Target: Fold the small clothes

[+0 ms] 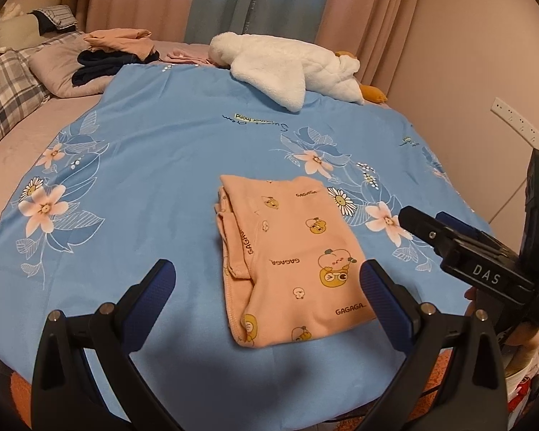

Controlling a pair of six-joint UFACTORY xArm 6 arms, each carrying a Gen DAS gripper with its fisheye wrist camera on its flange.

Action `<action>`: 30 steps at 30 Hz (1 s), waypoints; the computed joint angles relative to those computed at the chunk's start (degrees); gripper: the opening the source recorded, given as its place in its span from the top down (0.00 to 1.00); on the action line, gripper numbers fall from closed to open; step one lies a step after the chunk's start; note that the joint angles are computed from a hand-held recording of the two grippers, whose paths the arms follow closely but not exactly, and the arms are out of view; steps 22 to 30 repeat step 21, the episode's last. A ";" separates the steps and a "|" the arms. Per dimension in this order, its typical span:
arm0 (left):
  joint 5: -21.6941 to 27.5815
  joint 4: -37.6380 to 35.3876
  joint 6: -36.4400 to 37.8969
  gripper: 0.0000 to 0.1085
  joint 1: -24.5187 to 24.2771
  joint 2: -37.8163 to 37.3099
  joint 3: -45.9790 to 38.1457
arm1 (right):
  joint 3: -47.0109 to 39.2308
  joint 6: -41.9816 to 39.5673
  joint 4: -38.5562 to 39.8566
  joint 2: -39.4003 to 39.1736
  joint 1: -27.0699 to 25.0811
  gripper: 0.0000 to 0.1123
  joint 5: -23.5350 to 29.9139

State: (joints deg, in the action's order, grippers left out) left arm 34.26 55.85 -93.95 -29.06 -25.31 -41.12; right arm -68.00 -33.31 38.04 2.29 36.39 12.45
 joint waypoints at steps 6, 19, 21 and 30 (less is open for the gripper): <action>0.28 -0.03 -0.60 0.06 -0.09 -0.48 0.48 | 0.06 -0.04 -0.14 -0.03 -0.04 0.18 0.06; -1.67 0.72 -1.95 0.06 0.45 -1.73 1.49 | -0.11 2.41 -3.14 -0.04 -0.06 0.18 0.69; -1.70 0.81 -1.97 0.06 0.48 -1.99 1.62 | -0.24 2.51 -3.32 0.20 -0.06 0.18 0.72; -1.70 0.81 -1.97 0.06 0.48 -1.99 1.62 | -0.24 2.51 -3.32 0.20 -0.06 0.18 0.72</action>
